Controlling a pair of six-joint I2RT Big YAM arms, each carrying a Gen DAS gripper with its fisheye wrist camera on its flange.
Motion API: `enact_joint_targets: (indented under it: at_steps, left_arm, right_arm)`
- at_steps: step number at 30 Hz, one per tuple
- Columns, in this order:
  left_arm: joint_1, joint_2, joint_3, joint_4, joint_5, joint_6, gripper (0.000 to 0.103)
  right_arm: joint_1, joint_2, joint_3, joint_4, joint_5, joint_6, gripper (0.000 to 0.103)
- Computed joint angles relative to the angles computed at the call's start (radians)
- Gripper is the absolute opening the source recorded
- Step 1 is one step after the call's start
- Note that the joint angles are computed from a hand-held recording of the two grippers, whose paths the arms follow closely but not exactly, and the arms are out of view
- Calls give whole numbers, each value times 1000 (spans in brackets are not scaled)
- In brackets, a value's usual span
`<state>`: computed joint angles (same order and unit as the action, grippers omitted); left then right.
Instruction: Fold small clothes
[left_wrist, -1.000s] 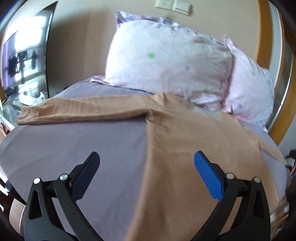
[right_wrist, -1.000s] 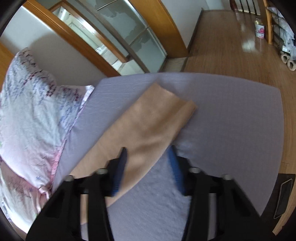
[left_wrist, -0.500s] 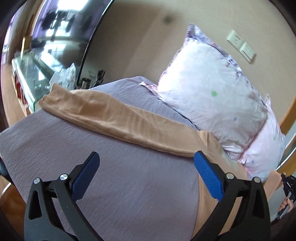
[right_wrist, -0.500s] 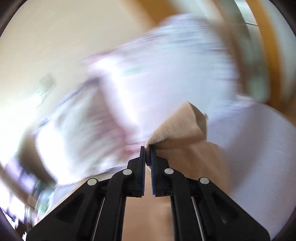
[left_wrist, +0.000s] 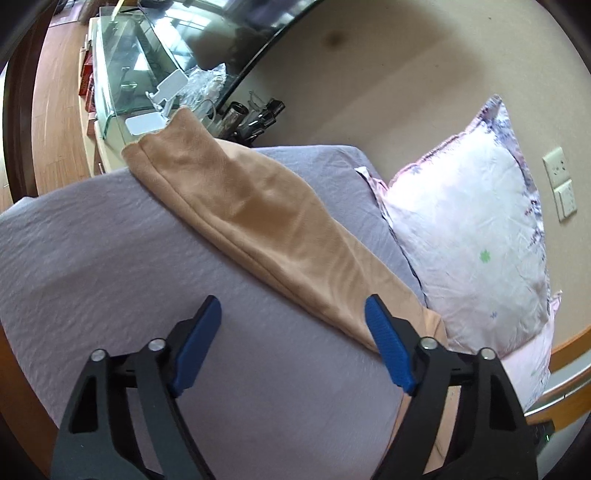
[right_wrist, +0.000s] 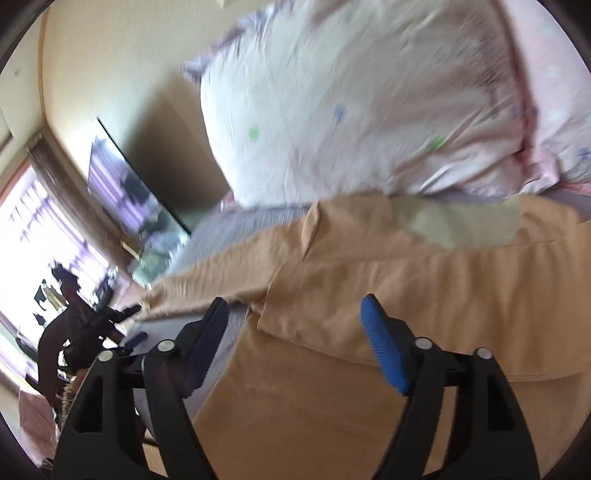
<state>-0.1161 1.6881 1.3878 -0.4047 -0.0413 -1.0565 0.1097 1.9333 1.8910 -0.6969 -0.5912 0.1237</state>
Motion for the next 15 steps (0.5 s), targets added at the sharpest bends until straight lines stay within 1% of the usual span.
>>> enact_joint_targets:
  at_steps: [1, 2, 4, 5, 6, 7, 9, 10, 12, 13, 14, 15]
  left_arm:
    - [6, 7, 11, -12, 1, -13, 73]
    - [12, 10, 16, -17, 3, -24, 70]
    - [24, 21, 32, -36, 6, -55, 62]
    - [31, 28, 44, -54, 8, -69, 53]
    - [38, 35, 53, -65, 12, -83, 48]
    - [45, 38, 55, -69, 20, -97, 39]
    - [63, 43, 53, -77, 45, -143, 18]
    - [72, 45, 52, -81, 59, -164, 14]
    - [89, 42, 26, -37, 100, -212, 6]
    - [92, 42, 28, -37, 107, -215, 5]
    - [85, 48, 54, -79, 86, -196, 5]
    - [73, 53, 82, -114, 45, -169, 4]
  right_arm:
    - [-20, 10, 24, -5, -13, 3, 78]
    - [-35, 11, 34, -11, -24, 8, 81]
    - [-60, -28, -20, 23, -42, 36, 84]
    - [-68, -36, -32, 30, -51, 42, 84]
    - [-77, -48, -50, 29, -65, 46, 84]
    - [-89, -24, -17, 16, -79, 45, 84]
    - [-98, -21, -28, 24, -95, 45, 84]
    - [-104, -25, -37, 22, -109, 40, 85]
    - [-107, -24, -42, 17, -128, 30, 85]
    - [-109, -25, -45, 16, -137, 24, 85]
    - [-110, -24, -47, 17, -142, 19, 85]
    - [-113, -26, -51, 20, -143, 14, 85]
